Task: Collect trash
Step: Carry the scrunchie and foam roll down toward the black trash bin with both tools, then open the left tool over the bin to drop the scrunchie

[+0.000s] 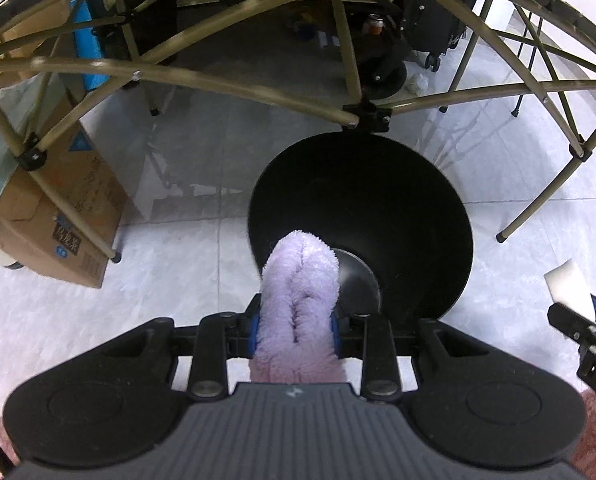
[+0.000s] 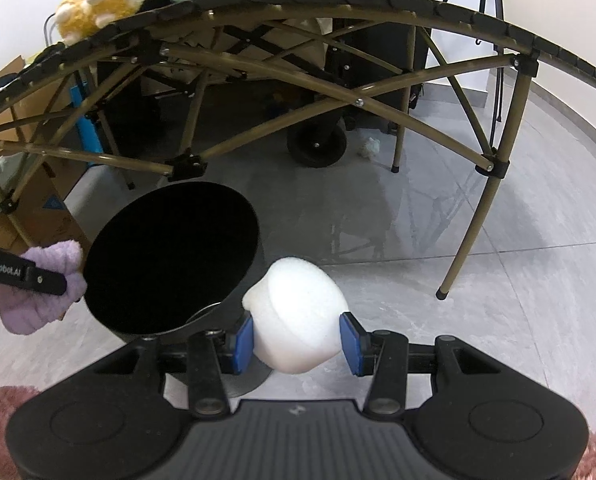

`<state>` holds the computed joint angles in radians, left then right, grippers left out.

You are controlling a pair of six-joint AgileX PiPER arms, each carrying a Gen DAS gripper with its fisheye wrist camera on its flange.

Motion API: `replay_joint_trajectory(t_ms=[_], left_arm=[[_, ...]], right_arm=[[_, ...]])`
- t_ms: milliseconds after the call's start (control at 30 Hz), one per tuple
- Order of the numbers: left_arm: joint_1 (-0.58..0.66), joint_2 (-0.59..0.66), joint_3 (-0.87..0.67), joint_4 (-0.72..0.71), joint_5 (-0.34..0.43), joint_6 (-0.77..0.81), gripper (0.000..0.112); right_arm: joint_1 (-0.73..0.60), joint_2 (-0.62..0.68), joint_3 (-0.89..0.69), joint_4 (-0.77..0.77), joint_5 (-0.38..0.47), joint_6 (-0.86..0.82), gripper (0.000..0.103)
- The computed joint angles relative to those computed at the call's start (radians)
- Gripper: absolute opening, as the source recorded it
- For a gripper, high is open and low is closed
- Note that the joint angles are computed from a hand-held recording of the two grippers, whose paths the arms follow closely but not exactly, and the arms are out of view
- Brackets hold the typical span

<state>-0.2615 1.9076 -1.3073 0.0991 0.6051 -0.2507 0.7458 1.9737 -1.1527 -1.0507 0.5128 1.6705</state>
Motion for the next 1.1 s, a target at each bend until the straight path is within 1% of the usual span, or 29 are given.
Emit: replay_joint_trajectory(t_ms=[300,633,733,933,1100], left_arm=[[-0.03,0.123,-0.172,-0.023,0.048,0.002,0.031],[-0.059,0.238,-0.35,0.003,0.116,-0.047,0.031],[-0.069,0.259,-0.388,0.0,0.137,-0.055,0.031],[-0.09,0.288,-0.434,0.008,0.151,-0.081,0.031],[-0.091,0.31,-0.466,0.001,0.169,-0.093,0.031]], right_arm=[[-0.044,0.041,-0.035,0.009,0.005,-0.007,0.044],[-0.086,0.077,-0.1,-0.029,0.03,-0.011,0.044],[-0.11,0.094,-0.124,-0.029,0.021,-0.017,0.044],[-0.143,0.122,-0.154,-0.053,-0.006,0.002,0.044],[-0.152,0.145,-0.171,-0.036,-0.025,-0.007,0.044]])
